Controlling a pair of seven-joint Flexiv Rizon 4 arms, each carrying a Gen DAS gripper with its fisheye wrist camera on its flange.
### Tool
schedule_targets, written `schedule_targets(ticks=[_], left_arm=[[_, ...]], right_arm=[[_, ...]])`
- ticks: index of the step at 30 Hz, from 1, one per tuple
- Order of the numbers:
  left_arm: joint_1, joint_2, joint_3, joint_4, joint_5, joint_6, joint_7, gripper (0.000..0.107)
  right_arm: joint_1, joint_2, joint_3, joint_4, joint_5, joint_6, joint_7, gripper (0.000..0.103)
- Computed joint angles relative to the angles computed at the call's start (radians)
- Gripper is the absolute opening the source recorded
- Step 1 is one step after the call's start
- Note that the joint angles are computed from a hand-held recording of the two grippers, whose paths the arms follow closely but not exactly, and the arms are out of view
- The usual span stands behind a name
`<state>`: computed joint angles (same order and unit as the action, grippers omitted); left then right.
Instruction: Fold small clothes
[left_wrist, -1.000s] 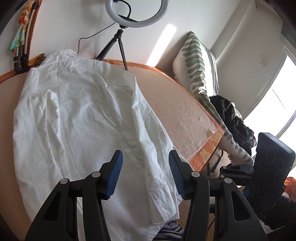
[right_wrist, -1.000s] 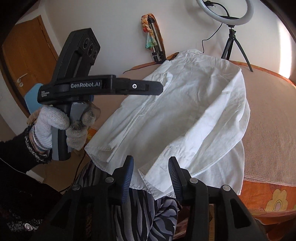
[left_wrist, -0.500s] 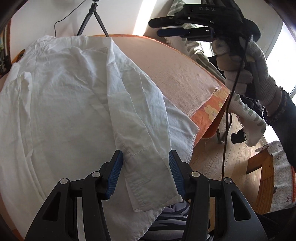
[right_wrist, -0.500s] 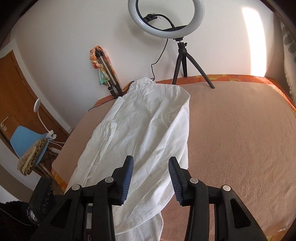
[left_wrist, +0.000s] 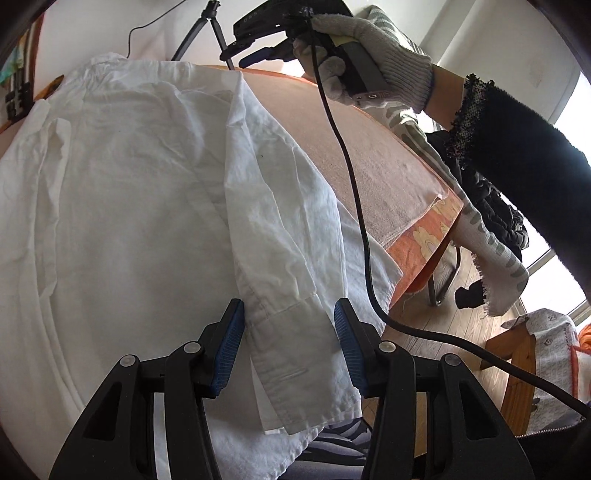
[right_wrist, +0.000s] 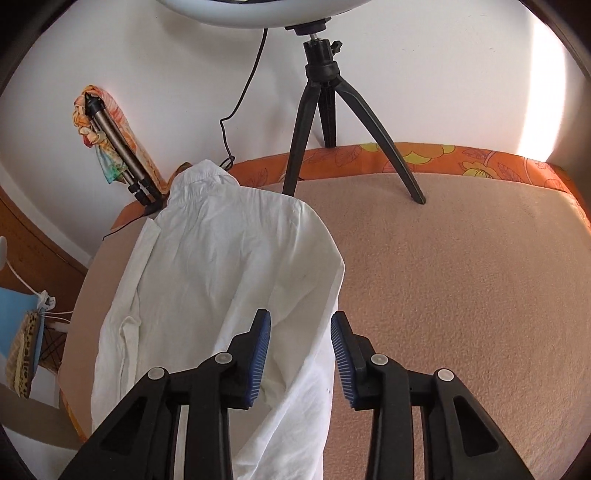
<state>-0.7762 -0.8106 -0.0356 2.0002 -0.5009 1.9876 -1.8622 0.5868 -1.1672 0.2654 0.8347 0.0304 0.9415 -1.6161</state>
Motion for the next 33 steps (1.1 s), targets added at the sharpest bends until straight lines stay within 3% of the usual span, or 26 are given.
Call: schedule_targets(ticks=[3, 5, 6, 12, 16, 17, 18, 19, 21, 24, 27, 29, 33], left_arm=[[0.033, -0.005, -0.027, 0.006, 0.03, 0.023, -0.011, 0.023], [0.081, -0.01, -0.07, 0.019, 0.068, 0.059, -0.037, 0.016], [0.11, -0.013, -0.095, 0.027, 0.094, 0.083, -0.054, 0.011], [0.179, -0.02, -0.162, 0.046, 0.19, 0.166, -0.111, 0.008], [0.163, -0.018, -0.154, 0.047, 0.193, 0.182, -0.115, 0.008], [0.158, -0.019, -0.15, 0.046, 0.187, 0.184, -0.115, 0.008], [0.159, -0.02, -0.152, 0.046, 0.189, 0.186, -0.117, 0.008], [0.157, -0.024, -0.152, 0.036, 0.187, 0.181, -0.115, 0.008], [0.156, -0.028, -0.152, 0.031, 0.188, 0.181, -0.113, 0.008], [0.162, -0.033, -0.155, 0.028, 0.197, 0.184, -0.111, 0.008], [0.17, -0.032, -0.158, 0.037, 0.208, 0.195, -0.114, 0.008], [0.168, -0.031, -0.158, 0.041, 0.206, 0.199, -0.115, 0.008], [0.18, -0.032, -0.168, 0.052, 0.218, 0.217, -0.127, 0.008]], right_arm=[[0.039, -0.056, -0.04, -0.097, -0.047, -0.082, 0.029, 0.021], [0.055, -0.085, -0.057, -0.147, -0.065, -0.128, 0.037, 0.002], [0.063, -0.095, -0.066, -0.167, -0.072, -0.143, 0.044, 0.0], [0.084, -0.051, -0.083, -0.113, -0.087, -0.073, 0.05, 0.0], [0.111, -0.027, -0.107, -0.088, -0.121, -0.042, 0.066, 0.0], [0.118, -0.026, -0.121, -0.087, -0.134, -0.038, 0.089, 0.004], [0.115, -0.033, -0.115, -0.108, -0.138, -0.065, 0.104, 0.015], [0.112, -0.045, -0.111, -0.137, -0.138, -0.097, 0.124, 0.046], [0.107, -0.063, -0.1, -0.173, -0.133, -0.139, 0.134, 0.057], [0.125, -0.097, -0.131, -0.226, -0.163, -0.221, 0.144, 0.045], [0.13, -0.14, -0.146, -0.285, -0.174, -0.285, 0.162, 0.026], [0.127, -0.156, -0.142, -0.305, -0.162, -0.296, 0.167, 0.0], [0.133, -0.125, -0.148, -0.239, -0.151, -0.219, 0.166, 0.0]])
